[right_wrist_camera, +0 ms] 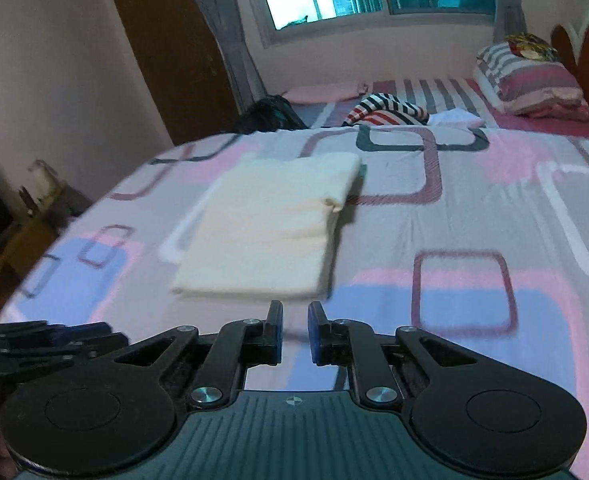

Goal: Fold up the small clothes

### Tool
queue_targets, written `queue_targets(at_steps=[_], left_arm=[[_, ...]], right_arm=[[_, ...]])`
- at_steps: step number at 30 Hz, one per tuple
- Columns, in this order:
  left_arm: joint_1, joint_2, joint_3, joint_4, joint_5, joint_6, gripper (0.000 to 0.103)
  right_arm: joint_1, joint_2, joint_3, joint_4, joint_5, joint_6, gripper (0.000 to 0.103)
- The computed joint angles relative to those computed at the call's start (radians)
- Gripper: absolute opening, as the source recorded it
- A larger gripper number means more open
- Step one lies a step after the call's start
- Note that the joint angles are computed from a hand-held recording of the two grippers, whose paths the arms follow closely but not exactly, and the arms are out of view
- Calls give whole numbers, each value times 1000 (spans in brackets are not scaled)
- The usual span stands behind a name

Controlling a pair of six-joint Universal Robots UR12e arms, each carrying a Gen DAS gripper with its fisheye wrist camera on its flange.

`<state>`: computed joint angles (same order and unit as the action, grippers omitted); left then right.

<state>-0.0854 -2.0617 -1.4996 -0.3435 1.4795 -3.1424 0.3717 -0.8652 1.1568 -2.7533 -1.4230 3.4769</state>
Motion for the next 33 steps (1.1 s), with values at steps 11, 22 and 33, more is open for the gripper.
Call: queue_targets(at_steps=[11, 22, 33], left_arm=[[-51, 129, -132, 145, 162, -32, 102], [-60, 158, -147, 176, 170, -40, 102], [-62, 167, -162, 199, 166, -35, 102]], right_arm=[[79, -159, 186, -65, -320, -50, 103], [90, -204, 221, -89, -321, -43, 103], [101, -214, 234, -97, -332, -61, 103]])
